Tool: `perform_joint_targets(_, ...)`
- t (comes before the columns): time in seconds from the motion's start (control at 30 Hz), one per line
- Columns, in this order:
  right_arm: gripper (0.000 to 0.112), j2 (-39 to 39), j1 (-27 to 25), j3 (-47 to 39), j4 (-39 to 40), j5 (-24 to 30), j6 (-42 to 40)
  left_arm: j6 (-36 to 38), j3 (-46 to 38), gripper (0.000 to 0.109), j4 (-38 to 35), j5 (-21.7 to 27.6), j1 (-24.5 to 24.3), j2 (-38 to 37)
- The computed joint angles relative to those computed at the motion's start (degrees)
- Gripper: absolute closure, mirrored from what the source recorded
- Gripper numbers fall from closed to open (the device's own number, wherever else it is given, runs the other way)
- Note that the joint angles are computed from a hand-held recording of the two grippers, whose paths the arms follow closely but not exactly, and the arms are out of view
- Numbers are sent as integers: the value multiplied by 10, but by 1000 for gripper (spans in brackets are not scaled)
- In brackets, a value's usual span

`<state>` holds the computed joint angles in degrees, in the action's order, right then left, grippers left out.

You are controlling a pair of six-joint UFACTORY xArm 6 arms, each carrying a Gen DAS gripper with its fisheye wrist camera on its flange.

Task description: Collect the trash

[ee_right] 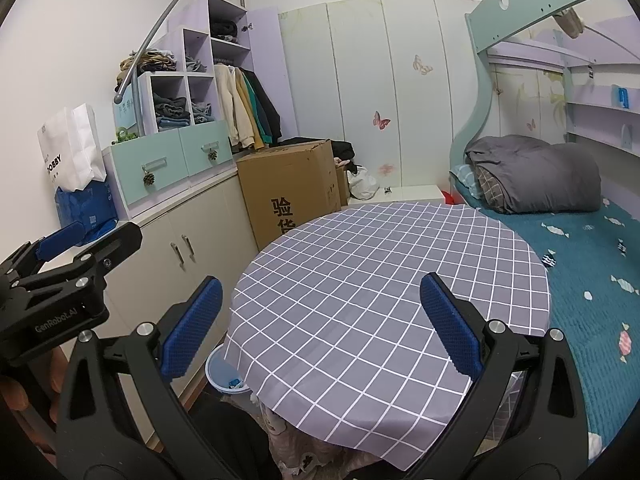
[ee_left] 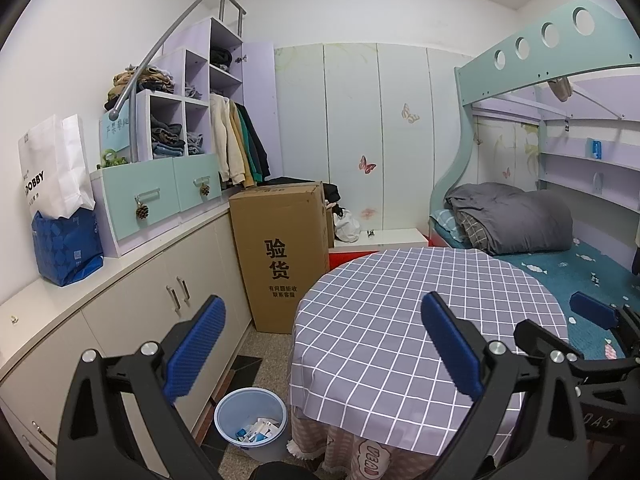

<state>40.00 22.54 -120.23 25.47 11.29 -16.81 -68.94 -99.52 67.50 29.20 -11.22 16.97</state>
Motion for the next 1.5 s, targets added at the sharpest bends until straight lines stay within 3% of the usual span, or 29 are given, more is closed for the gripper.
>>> perform_joint_targets(1.5,15,0,1,1,-21,10,27,11,8,12,-10,-6,7,0)
